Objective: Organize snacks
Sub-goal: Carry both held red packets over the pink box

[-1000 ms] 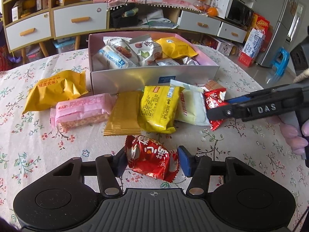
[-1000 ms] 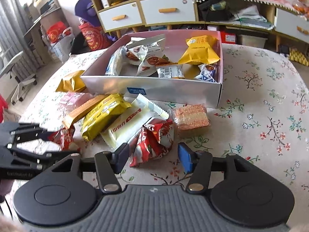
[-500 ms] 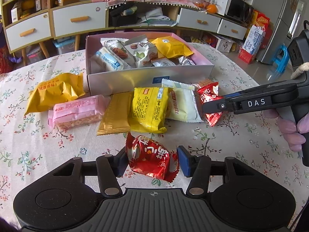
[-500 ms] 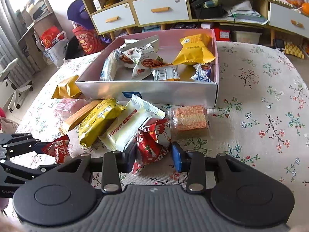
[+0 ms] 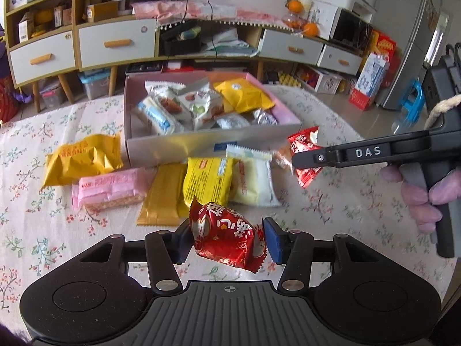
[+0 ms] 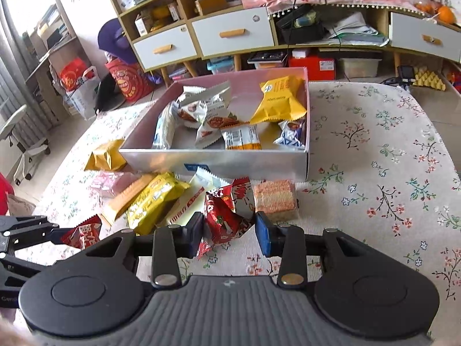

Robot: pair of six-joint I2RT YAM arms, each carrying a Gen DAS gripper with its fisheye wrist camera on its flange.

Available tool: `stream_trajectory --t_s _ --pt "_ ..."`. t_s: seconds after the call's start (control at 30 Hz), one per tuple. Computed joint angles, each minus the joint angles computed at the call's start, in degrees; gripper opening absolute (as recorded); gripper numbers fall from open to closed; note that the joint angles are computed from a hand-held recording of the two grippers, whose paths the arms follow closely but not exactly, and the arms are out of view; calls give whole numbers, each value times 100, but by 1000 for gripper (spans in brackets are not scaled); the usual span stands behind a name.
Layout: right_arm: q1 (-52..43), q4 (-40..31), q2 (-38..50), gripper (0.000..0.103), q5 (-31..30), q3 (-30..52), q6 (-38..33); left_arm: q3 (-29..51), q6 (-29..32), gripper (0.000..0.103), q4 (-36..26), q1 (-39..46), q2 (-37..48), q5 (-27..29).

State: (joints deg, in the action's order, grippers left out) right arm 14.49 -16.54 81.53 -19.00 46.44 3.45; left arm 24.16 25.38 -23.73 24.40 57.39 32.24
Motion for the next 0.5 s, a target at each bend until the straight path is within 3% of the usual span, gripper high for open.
stream_trajectory --t_s 0.17,0.5 --pt "13 203 75 35 29 98 374 150 -476 49 338 -153 157 3" --pt "-69 1012 509 36 26 302 1358 664 -1822 49 1933 -984 1353 -659"
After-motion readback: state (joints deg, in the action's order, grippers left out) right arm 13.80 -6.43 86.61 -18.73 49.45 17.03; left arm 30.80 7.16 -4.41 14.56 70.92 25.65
